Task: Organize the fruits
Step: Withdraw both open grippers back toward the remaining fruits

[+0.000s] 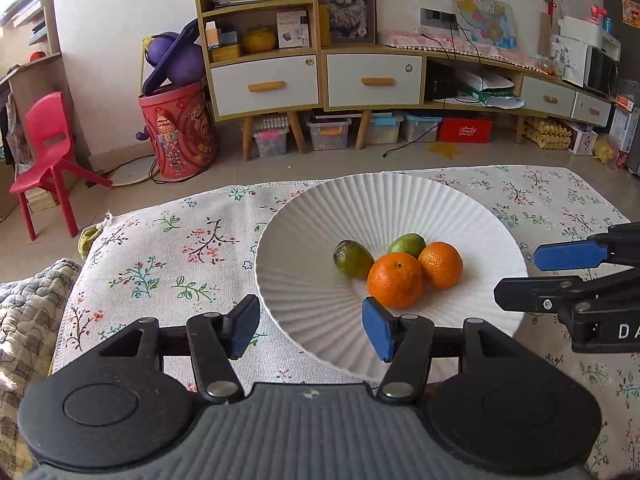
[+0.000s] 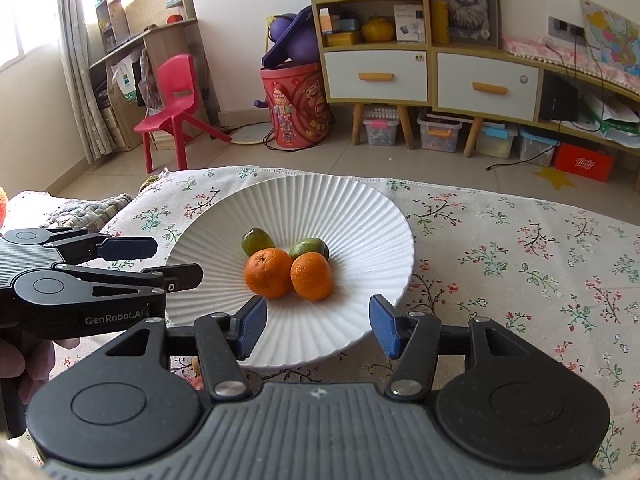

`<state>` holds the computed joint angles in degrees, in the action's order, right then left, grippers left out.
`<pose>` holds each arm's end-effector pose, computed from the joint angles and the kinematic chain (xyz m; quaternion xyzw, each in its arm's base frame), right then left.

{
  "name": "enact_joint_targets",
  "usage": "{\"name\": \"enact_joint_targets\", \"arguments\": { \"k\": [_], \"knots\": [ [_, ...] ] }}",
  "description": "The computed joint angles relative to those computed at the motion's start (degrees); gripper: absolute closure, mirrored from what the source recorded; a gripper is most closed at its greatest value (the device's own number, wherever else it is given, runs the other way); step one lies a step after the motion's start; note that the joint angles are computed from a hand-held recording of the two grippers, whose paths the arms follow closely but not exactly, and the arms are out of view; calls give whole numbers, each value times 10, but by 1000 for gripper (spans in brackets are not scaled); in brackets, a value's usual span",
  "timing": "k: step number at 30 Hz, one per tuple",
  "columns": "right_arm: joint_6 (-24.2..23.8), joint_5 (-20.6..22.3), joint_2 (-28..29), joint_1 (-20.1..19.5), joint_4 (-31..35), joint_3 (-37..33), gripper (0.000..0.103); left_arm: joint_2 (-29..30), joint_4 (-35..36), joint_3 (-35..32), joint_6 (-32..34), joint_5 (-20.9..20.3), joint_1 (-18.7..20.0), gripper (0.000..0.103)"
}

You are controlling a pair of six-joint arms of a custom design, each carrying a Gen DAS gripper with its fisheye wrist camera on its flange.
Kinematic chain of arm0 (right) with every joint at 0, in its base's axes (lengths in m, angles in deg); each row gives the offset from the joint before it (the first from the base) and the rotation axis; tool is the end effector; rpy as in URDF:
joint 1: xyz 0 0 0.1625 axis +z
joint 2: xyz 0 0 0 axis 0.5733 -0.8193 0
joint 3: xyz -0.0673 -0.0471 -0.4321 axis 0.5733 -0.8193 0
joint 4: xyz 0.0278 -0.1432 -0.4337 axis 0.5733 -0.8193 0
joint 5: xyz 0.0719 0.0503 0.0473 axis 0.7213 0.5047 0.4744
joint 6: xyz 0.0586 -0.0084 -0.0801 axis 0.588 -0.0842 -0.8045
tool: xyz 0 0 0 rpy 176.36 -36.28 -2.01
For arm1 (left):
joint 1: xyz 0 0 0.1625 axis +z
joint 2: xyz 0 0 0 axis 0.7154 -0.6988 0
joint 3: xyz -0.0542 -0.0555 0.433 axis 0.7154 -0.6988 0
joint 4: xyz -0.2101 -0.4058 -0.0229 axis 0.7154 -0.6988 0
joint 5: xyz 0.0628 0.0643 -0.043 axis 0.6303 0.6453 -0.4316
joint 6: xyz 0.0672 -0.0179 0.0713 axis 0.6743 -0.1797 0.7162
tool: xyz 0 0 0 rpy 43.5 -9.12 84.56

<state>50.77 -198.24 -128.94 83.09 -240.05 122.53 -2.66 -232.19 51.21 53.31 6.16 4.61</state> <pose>0.3013 -0.4239 0.0772 0.1549 -0.8760 0.3615 0.2793 -0.1333 -0.4766 0.2416 0.3271 0.8421 -0.3066 0.3000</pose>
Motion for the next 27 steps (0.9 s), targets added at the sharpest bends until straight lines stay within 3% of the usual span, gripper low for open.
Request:
{"name": "enact_joint_targets", "arguments": {
  "k": [9, 11, 18, 22, 27],
  "knots": [
    [3, -4, -17, 10, 1, 22, 44, -48, 47, 32, -47, 17, -24, 49],
    [9, 1, -22, 12, 4, 29, 41, -59, 58, 39, -57, 20, -29, 41],
    [2, 1, -29, 21, 0, 44, 33, -101, 86, 69, -90, 26, -44, 27],
    [4, -4, -28, 25, 1, 52, 26, -114, 68, 88, -86, 27, -47, 17],
    [-11, -4, -31, 28, 3, 64, 19, -131, 84, 107, -100, 29, -55, 14]
  ]
}}
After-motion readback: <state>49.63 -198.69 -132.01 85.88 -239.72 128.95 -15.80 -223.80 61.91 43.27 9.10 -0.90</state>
